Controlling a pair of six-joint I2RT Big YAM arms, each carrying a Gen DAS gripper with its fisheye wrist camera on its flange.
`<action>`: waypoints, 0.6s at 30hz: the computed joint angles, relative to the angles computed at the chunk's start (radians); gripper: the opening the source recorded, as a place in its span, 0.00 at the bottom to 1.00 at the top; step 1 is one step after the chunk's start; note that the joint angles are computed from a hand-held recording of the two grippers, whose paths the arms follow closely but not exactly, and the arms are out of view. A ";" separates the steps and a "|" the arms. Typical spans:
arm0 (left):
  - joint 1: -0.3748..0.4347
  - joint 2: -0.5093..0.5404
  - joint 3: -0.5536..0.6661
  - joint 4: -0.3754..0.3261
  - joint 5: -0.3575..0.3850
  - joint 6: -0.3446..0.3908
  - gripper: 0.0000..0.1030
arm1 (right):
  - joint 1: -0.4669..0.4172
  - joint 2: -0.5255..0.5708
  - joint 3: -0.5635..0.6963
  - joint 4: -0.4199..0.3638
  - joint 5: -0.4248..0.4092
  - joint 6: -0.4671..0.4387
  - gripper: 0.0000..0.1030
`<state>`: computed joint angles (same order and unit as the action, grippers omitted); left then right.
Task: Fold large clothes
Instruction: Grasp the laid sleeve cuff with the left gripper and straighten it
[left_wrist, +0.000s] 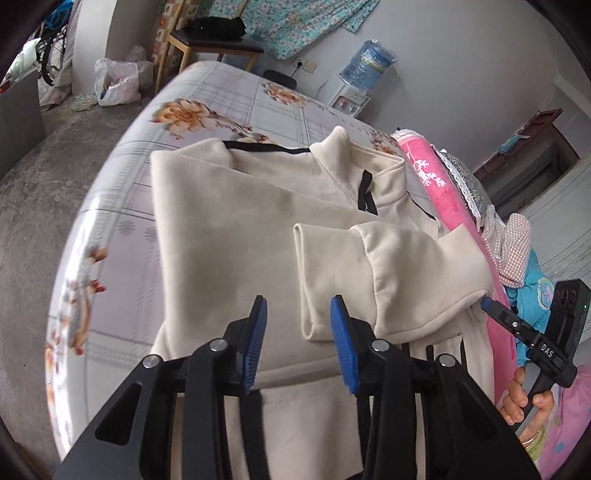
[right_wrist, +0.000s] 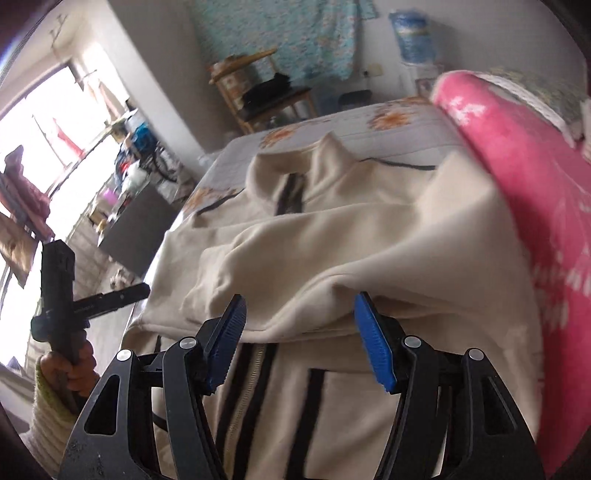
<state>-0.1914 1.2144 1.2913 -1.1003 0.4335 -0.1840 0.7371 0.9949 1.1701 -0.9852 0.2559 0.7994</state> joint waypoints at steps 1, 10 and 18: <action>-0.018 0.033 0.017 0.006 -0.009 -0.016 0.34 | -0.015 -0.036 -0.018 -0.012 0.018 0.022 0.57; -0.174 0.164 0.083 0.047 -0.263 -0.032 0.10 | -0.106 -0.221 -0.123 -0.044 0.070 0.100 0.57; -0.158 0.024 0.072 0.138 -0.342 -0.006 0.06 | -0.129 -0.217 -0.130 -0.047 0.088 0.061 0.57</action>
